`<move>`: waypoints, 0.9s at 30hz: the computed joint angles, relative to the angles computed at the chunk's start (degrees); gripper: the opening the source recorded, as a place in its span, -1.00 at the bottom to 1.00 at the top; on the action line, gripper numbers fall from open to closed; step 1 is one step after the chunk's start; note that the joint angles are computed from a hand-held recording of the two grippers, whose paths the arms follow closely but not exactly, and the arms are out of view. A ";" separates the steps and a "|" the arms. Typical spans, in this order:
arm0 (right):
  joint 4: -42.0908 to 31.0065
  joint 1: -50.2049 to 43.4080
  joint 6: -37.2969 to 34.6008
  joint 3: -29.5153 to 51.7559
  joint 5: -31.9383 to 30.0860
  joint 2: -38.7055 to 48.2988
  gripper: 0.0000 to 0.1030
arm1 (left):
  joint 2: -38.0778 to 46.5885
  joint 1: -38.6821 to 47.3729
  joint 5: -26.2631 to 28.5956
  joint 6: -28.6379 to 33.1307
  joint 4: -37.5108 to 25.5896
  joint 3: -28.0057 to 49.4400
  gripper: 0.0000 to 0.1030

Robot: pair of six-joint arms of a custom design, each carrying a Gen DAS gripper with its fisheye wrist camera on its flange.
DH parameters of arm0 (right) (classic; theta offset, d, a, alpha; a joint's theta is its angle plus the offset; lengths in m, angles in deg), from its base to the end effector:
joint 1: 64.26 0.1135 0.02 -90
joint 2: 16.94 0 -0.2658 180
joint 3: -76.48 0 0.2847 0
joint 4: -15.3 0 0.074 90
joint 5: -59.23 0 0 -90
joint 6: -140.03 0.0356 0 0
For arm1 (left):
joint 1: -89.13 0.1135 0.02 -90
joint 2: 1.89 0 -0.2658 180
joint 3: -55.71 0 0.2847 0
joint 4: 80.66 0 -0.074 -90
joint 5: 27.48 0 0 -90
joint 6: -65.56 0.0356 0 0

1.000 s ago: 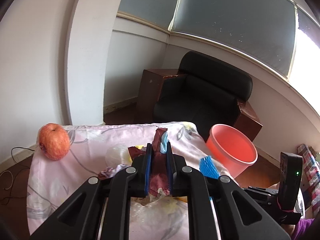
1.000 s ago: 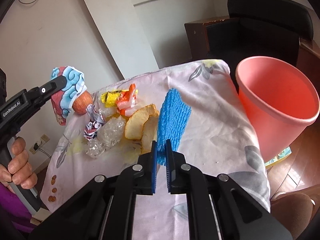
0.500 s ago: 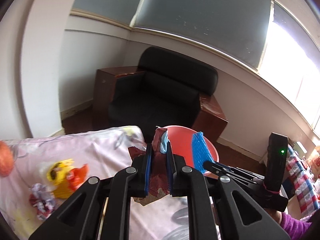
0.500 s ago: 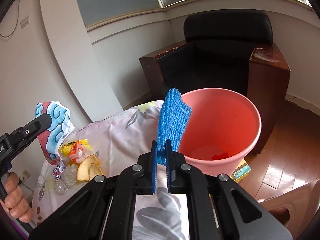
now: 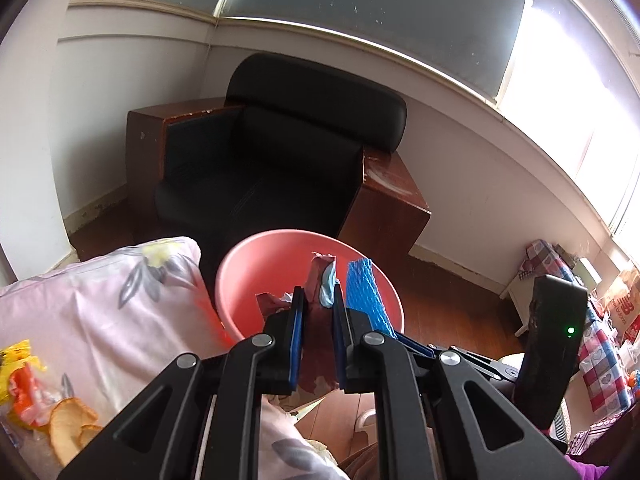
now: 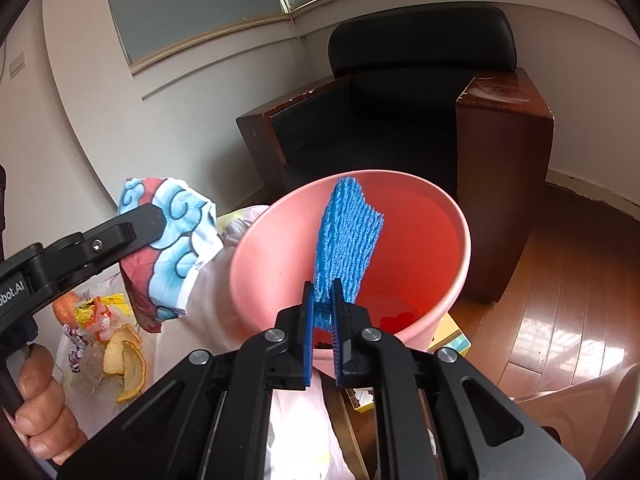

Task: Collect trash
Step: 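Carry the wrapper and blue net over the pink bin and open both grippers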

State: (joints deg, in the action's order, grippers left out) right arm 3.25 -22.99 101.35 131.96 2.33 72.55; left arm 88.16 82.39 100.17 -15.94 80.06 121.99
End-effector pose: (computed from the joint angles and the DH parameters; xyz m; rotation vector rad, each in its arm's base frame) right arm 0.2576 0.2002 0.1453 0.4573 2.1775 0.1907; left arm 0.3504 -0.0633 0.1948 0.6189 2.1523 -0.7404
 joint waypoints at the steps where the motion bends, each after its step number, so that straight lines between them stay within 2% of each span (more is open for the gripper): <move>1: 0.60 -0.57 -0.16 -0.67 -0.44 -0.19 -0.84 | 1.07 -0.83 -0.79 -0.24 0.45 0.56 -0.77; 9: 3.24 -3.53 -1.08 -2.53 -2.25 0.31 -0.84 | 7.08 -5.84 -5.50 -2.27 2.23 4.14 -0.72; 12: 4.15 -5.13 -0.80 -3.24 -3.99 0.30 -0.84 | 8.17 -6.68 -6.92 -3.02 2.55 4.92 -0.45; 13: 4.61 -5.62 -0.89 -3.48 -4.55 0.29 -0.83 | 8.35 -6.84 -7.25 -3.12 2.57 5.12 -0.30; 15: 4.98 -5.87 -0.96 -3.62 -4.51 0.26 -0.77 | 8.38 -6.93 -7.57 -3.47 3.26 5.01 -0.22; 17: 5.90 -5.84 -1.34 -4.19 -4.42 -0.02 -0.48 | 8.32 -6.69 -7.49 -3.31 3.33 4.95 -0.19; 19: 6.14 -5.59 -1.61 -4.40 -4.06 -0.28 -0.39 | 8.01 -6.45 -7.67 -3.42 3.25 4.87 -0.16; 24: 5.38 -4.64 -1.40 -4.41 -3.51 -1.15 -0.35 | 5.73 -4.51 -6.88 -3.27 2.06 3.86 -0.13; 27: 3.85 -2.30 -0.54 -3.98 -1.51 -2.00 -0.35 | 2.72 -2.48 -6.03 -2.50 1.60 1.99 -0.05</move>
